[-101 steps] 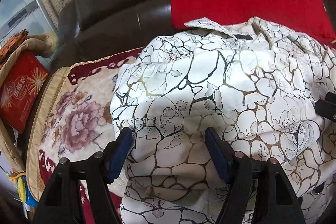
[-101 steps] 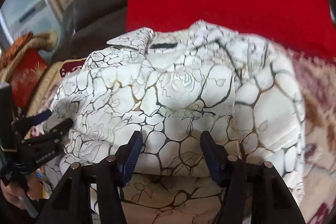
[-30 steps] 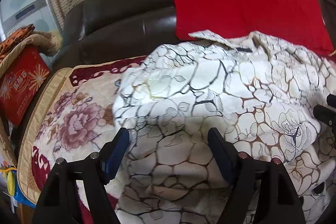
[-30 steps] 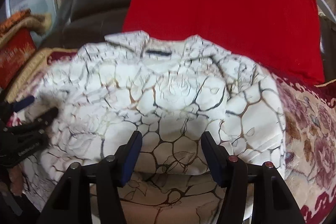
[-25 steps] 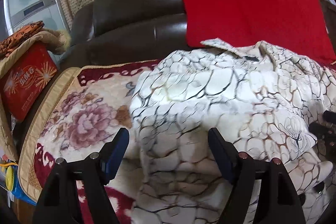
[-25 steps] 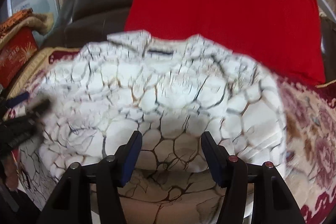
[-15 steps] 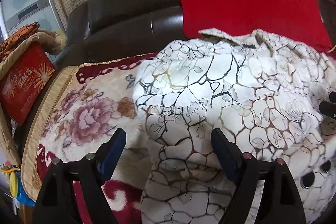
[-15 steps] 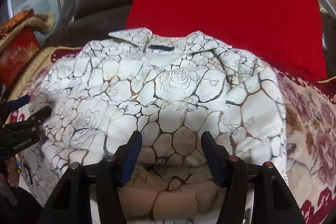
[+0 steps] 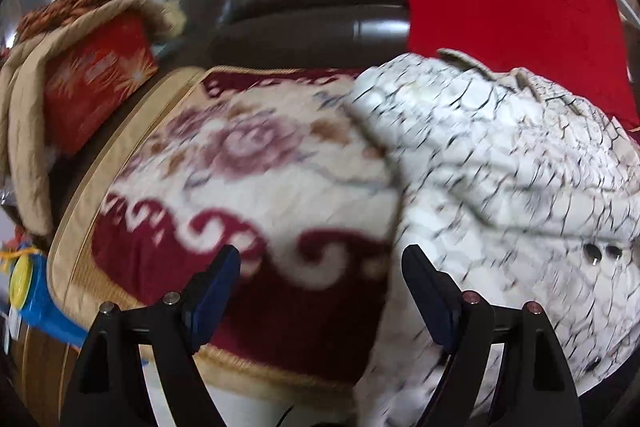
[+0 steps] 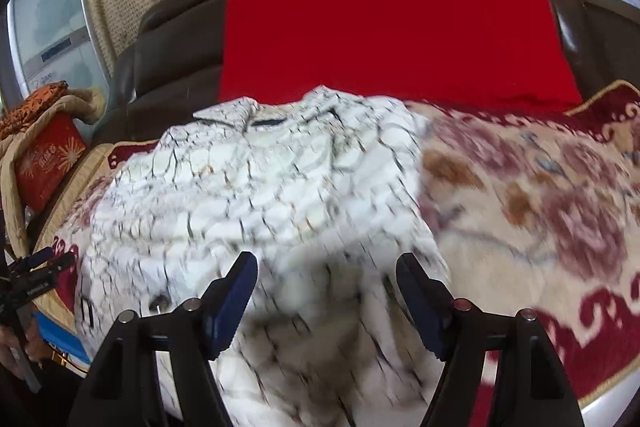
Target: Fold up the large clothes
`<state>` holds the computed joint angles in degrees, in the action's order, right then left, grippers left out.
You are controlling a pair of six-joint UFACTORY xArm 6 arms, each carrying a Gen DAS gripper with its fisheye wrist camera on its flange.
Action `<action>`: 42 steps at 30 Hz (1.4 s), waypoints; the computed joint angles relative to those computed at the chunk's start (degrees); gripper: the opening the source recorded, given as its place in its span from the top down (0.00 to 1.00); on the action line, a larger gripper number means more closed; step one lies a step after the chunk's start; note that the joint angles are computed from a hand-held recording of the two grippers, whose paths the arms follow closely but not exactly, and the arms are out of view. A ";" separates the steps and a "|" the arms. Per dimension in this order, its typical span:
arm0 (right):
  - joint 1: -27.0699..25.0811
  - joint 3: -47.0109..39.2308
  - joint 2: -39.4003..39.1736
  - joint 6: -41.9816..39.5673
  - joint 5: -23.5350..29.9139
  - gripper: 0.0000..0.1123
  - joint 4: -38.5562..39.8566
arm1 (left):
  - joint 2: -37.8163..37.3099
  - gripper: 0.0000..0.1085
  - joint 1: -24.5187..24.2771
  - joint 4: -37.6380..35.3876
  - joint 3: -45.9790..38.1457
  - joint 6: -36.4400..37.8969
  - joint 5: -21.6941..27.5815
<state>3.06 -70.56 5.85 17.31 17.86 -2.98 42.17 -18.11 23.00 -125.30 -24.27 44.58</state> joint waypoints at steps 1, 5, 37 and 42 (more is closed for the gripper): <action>-0.11 1.63 -1.24 0.15 0.03 0.33 -0.34 | -1.59 0.23 0.19 -0.30 2.76 -0.14 -0.70; -0.28 7.14 -5.62 -0.25 0.25 0.33 0.30 | -8.38 0.23 0.57 -4.64 15.05 2.97 -3.35; 2.53 14.54 -6.14 -3.32 17.32 0.26 17.25 | -2.23 0.46 -1.84 -30.98 10.18 26.50 14.75; 1.93 15.01 -3.97 -3.49 15.09 0.27 21.87 | 0.24 0.41 -2.12 -30.88 7.34 26.08 16.18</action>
<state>5.00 -55.54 1.88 13.82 32.95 18.89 42.41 -20.23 -7.88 -117.95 1.81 60.76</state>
